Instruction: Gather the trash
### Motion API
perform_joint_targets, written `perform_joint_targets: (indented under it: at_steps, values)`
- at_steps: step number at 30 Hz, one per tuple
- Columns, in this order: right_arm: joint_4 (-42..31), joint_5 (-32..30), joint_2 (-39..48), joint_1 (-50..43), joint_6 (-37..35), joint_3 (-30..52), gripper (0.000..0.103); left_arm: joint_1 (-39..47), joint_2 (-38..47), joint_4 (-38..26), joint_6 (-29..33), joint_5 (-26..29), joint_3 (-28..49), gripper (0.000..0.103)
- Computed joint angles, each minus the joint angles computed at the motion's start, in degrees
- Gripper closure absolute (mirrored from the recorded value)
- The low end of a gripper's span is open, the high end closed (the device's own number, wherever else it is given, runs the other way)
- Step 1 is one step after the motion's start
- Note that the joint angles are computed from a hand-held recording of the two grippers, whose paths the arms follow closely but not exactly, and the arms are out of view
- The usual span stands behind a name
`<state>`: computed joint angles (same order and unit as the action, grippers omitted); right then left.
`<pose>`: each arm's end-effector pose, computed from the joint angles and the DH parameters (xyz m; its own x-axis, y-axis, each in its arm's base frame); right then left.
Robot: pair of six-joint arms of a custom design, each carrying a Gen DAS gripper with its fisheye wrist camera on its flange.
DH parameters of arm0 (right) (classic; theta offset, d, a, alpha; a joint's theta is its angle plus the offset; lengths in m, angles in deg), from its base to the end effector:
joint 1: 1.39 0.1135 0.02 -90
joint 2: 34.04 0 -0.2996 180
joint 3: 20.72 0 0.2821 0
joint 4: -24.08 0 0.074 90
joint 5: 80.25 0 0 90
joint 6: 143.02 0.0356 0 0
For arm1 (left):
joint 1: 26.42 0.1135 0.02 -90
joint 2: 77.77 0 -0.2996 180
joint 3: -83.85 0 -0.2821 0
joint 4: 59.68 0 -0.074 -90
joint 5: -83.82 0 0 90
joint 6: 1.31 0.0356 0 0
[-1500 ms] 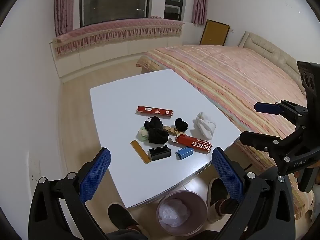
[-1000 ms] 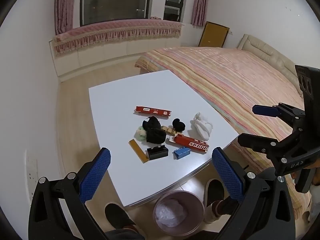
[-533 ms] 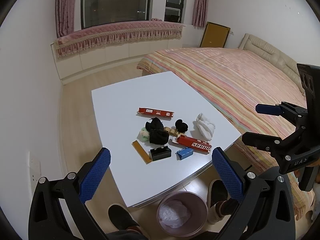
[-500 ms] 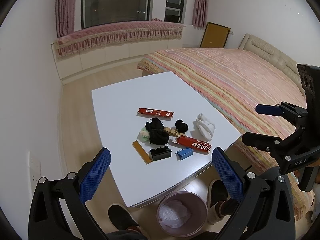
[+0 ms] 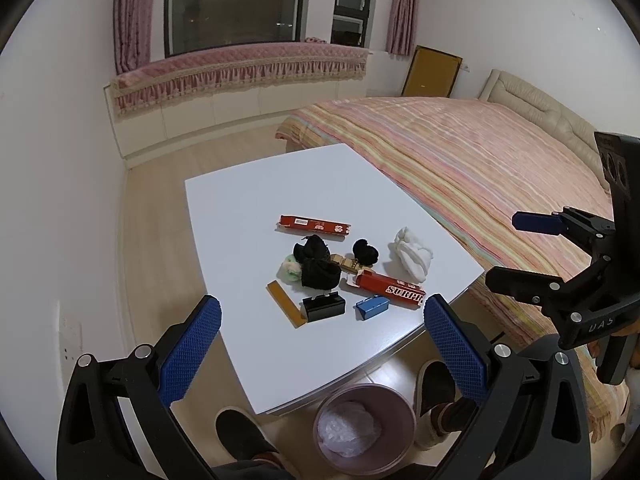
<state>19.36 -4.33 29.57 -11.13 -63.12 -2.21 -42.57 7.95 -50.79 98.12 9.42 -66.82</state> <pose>0.1552 -0.0179 0.0991 -0.7430 -0.0451 -0.6678 -0.1228 0.9900 0.0698 0.2153 -0.0723 0.0975 -0.6261 0.3456 -0.6989 0.5525 0.8292 -0.0849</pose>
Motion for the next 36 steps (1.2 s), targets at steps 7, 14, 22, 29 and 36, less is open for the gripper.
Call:
perform_joint_targets:
  at_steps: [7,14,22,29,36]
  values:
    - [1.96,-0.49,1.84,-0.67,-0.55,-0.45,0.003,0.30,0.76,0.46,-0.49,0.10,-0.08,0.006]
    - [1.98,-0.48,1.98,-0.69,-0.50,-0.37,0.003,0.41,1.83,0.33,-1.06,0.42,0.22,0.006]
    - [4.97,-0.57,5.21,-0.86,-0.61,-0.77,0.003,0.78,3.22,0.11,-1.39,1.03,0.72,0.006]
    - [9.03,-1.04,10.52,-1.46,-1.05,-0.63,0.003,0.96,7.16,1.26,-2.30,-0.24,1.76,0.006]
    - [16.65,-1.27,22.34,-2.56,-1.48,1.65,0.003,0.30,15.82,2.45,-5.25,-3.39,6.31,0.006]
